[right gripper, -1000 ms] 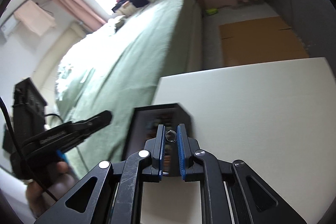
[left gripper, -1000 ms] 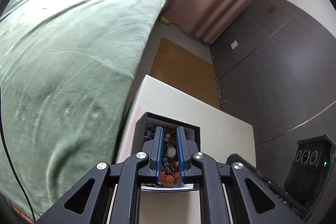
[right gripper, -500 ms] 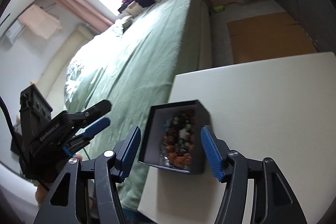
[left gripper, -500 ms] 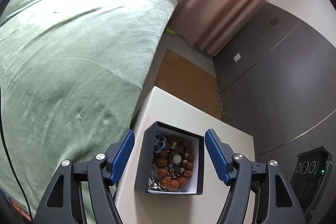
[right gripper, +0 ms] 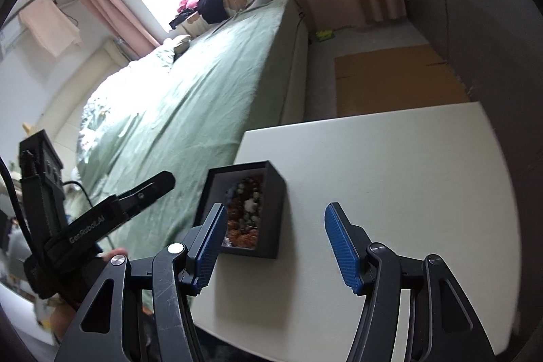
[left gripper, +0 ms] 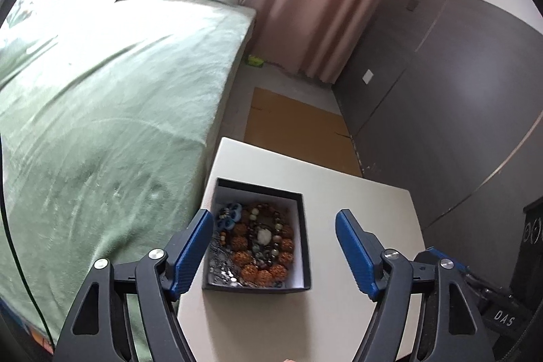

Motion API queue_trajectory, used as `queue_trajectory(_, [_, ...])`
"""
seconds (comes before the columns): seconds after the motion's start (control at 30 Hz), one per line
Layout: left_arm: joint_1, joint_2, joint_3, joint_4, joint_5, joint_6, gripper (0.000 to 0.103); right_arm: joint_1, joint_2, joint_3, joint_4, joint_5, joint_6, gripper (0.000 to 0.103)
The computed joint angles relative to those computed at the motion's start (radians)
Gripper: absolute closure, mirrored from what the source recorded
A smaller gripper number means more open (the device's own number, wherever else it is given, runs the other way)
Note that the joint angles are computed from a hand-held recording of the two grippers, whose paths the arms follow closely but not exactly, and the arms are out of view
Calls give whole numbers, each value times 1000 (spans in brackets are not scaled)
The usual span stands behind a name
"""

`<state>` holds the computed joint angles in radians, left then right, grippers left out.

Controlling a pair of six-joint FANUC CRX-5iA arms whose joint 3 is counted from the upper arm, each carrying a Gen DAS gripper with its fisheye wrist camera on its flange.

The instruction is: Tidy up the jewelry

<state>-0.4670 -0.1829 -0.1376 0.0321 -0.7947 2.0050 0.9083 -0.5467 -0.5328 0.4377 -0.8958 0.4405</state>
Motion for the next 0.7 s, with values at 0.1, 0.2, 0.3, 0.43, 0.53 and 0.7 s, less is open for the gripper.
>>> queue_trajectory(0.1, [-44,-6,12,-51,4,27,19,26,-26,-9,30,-43,-17,43])
queue_trajectory(0.2, [-85,-9,25,-99,5,54,13,63,-55,-22,76,-96,-50,42])
queue_trajectory(0.3, [-119,-18,36,-147,9,97,8,102,-100,-51,128,-131,-120,29])
queue_trajectory(0.43, [-153,-38,36,-195,14,150,2,170,-140,-78,206,-229,-200,19])
queue_trajectory(0.53, [-170,-54,24,-207,13,165,1,191,-150,-79,207,-276,-203,18])
queue_trajectory(0.7, [-207,-74,17,-252,0,190,1,263,-191,-121,250,-355,-275,0])
